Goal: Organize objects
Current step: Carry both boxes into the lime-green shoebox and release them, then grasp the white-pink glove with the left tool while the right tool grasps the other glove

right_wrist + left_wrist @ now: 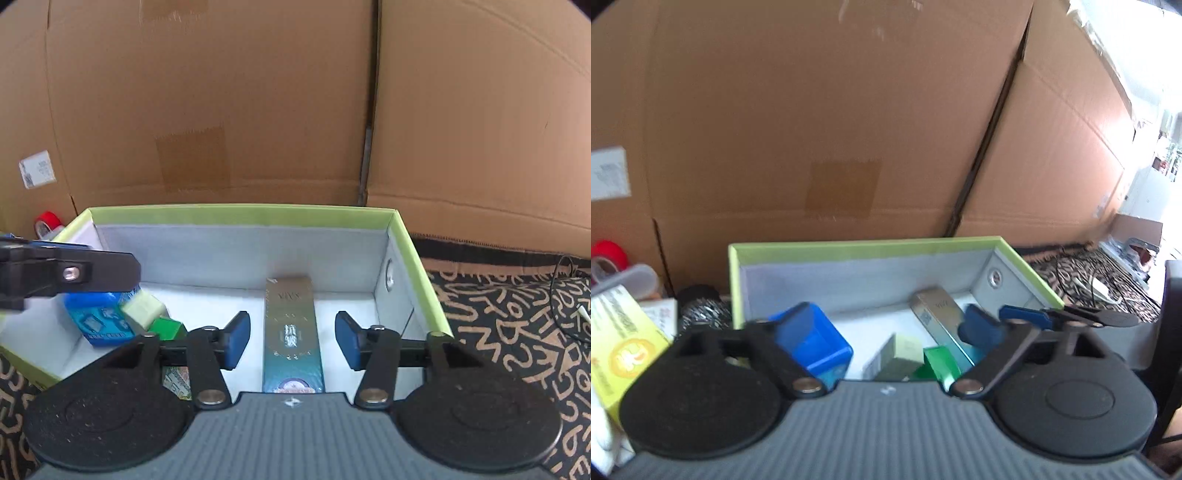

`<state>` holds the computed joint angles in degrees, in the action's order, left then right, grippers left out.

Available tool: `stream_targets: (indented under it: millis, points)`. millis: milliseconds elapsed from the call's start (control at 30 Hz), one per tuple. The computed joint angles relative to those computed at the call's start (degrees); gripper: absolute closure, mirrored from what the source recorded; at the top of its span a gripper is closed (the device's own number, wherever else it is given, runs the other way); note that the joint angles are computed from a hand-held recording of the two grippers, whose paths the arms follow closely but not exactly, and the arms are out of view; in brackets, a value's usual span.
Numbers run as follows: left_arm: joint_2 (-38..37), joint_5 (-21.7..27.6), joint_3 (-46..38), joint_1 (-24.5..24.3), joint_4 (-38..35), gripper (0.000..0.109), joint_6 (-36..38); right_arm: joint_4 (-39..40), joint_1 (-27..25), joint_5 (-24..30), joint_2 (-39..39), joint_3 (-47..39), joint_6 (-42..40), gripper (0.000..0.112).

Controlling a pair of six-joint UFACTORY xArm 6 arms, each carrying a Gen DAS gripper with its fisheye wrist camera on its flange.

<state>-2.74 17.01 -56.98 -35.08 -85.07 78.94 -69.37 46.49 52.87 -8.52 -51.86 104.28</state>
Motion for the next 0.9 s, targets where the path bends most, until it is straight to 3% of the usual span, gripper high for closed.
stream_targets:
  millis: [100,333,433,567,700,767,900]
  points:
    - [-3.5,-0.1,2.1,0.2,-5.9,0.006,6.5,-1.5,2.8,4.6,-1.7,-0.1,1.6,0.045]
    - [-14.6,-1.5,10.3,2.4,-3.2,0.006,-0.2,-4.8,11.2,14.2,-5.4,-0.6,6.5,0.032]
    - [-20.8,-5.0,16.5,2.8,3.7,0.006,-6.4,-6.1,14.9,15.5,-4.8,-1.1,8.1,0.029]
    - [-30.6,-3.9,25.5,7.0,12.4,0.006,-13.1,-7.3,18.0,14.1,-1.3,-3.2,11.3,0.029]
    - [-39.3,0.1,32.7,14.8,18.2,0.006,-17.4,-8.6,20.1,11.1,2.7,-5.4,14.4,0.029]
    - [-41.3,3.4,34.4,19.9,19.4,0.006,-17.5,-8.8,20.2,9.3,5.3,-7.4,14.9,0.029]
    - [-40.8,5.4,35.9,27.8,21.1,0.006,-15.6,-8.9,20.9,5.1,9.6,-10.5,14.6,0.029]
